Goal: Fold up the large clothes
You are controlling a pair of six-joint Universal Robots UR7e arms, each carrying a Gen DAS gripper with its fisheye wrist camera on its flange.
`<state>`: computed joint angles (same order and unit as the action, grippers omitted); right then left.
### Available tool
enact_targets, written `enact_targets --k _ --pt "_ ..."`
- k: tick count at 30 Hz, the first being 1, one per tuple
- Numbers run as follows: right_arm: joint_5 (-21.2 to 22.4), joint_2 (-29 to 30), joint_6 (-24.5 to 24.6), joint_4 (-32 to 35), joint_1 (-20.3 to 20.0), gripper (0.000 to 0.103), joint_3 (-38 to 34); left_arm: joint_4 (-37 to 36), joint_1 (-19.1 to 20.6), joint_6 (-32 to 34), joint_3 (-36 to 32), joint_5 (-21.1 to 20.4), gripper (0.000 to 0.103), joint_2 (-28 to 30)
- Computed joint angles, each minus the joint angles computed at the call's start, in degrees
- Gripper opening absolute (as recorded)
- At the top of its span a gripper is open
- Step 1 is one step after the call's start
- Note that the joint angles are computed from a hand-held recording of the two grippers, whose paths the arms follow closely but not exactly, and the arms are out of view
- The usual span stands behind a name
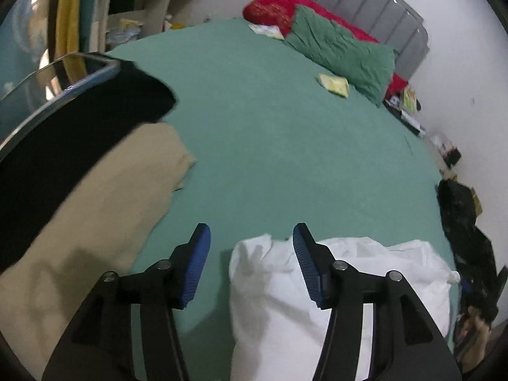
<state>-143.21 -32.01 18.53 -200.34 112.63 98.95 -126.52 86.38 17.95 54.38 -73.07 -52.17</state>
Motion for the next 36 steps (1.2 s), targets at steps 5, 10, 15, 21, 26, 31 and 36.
enact_targets --k 5,10,15,21,26,31,36 --pt "7.0 -0.8 8.8 -6.1 1.9 0.078 8.8 5.0 0.9 -0.9 8.0 1.7 0.060 -5.7" --pt "14.5 1.3 13.0 5.0 1.8 0.034 9.1 3.5 0.6 4.4 19.1 4.9 0.060 -10.8" --pt "12.6 0.9 13.9 4.3 4.2 0.014 10.4 3.9 -0.4 8.3 22.5 5.1 0.009 -13.5" --pt "7.5 -1.8 19.5 11.0 9.8 0.013 13.0 4.4 -0.9 9.4 27.0 4.3 0.008 -19.6" --pt "7.6 -2.8 27.6 14.7 12.8 0.013 16.6 9.3 0.4 6.5 28.8 4.1 0.008 -23.1" --pt "9.3 -2.9 33.1 23.2 13.2 0.020 16.0 12.3 0.8 5.6 30.2 5.3 0.012 -24.9" --pt "1.9 -3.4 36.2 31.4 15.5 0.038 12.8 5.5 -0.7 7.2 32.3 4.0 0.042 -27.4"
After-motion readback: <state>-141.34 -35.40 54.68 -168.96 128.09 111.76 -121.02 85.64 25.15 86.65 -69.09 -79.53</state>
